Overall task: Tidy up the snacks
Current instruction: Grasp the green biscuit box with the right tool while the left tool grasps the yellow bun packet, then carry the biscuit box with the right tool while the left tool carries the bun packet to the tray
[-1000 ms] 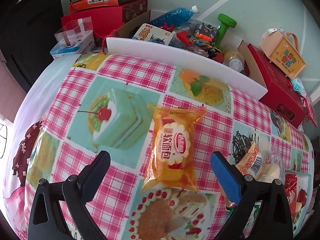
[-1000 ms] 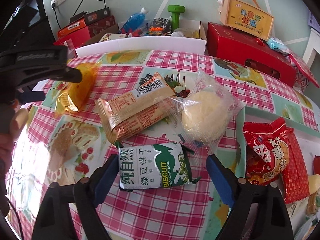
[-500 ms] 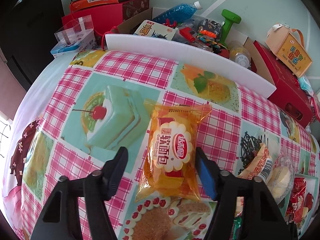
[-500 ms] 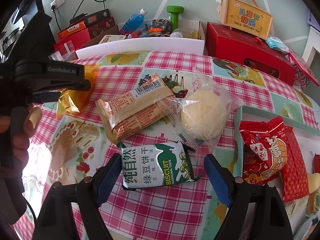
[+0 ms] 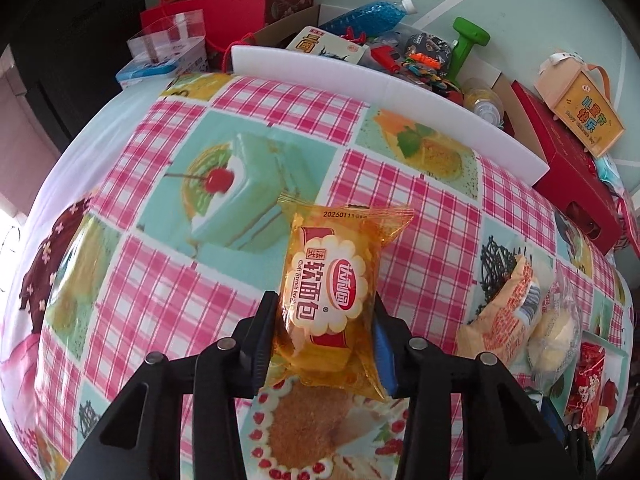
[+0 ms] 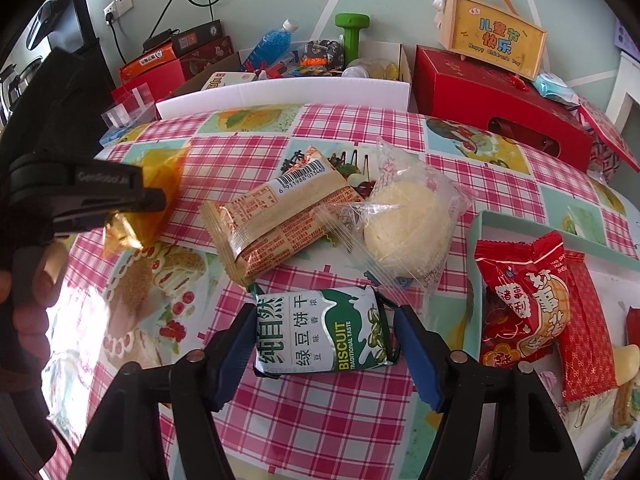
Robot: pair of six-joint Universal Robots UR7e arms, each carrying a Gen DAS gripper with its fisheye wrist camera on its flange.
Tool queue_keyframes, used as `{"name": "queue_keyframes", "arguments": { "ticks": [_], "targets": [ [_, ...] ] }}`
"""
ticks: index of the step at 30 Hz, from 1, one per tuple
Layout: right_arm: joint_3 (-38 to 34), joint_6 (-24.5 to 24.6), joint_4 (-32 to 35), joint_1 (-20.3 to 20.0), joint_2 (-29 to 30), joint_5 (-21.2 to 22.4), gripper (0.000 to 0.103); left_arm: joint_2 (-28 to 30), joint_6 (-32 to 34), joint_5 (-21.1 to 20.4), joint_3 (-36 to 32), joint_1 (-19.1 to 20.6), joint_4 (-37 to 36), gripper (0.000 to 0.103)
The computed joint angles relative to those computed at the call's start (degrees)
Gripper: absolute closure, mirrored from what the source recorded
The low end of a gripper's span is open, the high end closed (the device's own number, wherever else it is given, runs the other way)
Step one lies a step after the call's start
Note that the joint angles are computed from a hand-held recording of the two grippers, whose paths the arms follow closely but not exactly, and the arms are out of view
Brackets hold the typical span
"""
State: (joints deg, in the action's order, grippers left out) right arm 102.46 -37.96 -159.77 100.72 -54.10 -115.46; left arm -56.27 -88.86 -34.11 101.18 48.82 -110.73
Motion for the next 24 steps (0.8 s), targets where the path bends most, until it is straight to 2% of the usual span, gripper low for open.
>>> {"name": "queue_keyframes", "arguments": {
  "ticks": [5,8,15,18,24],
  "targets": [
    [0.7,0.2,0.0,0.0,-0.7,-0.4,0.033,-0.8,-4.7,-1.2,1.8,-1.6,1.7,0.058],
    [1.4,0.5,0.5,-0.1,-2.0,0.7,0.040,-1.1,-6.8,-1.5,2.6,-2.8,2.4,0.060],
    [2.7,1.3,0.9,-0.2,-3.8,0.9,0.040,-1.5,-9.5,-1.4,3.4,-5.4,3.7,0.061],
    [3.3,2.4,1.8,-0.3,-5.5,2.7,0.040,-1.4,-9.6,-0.8,3.2,-6.6,4.3,0.061],
    [4.6,2.7,-0.5,0.2,-9.0,5.6,0.040,-1.8,-7.9,1.8,2.9,-8.9,2.6,0.061]
  ]
}}
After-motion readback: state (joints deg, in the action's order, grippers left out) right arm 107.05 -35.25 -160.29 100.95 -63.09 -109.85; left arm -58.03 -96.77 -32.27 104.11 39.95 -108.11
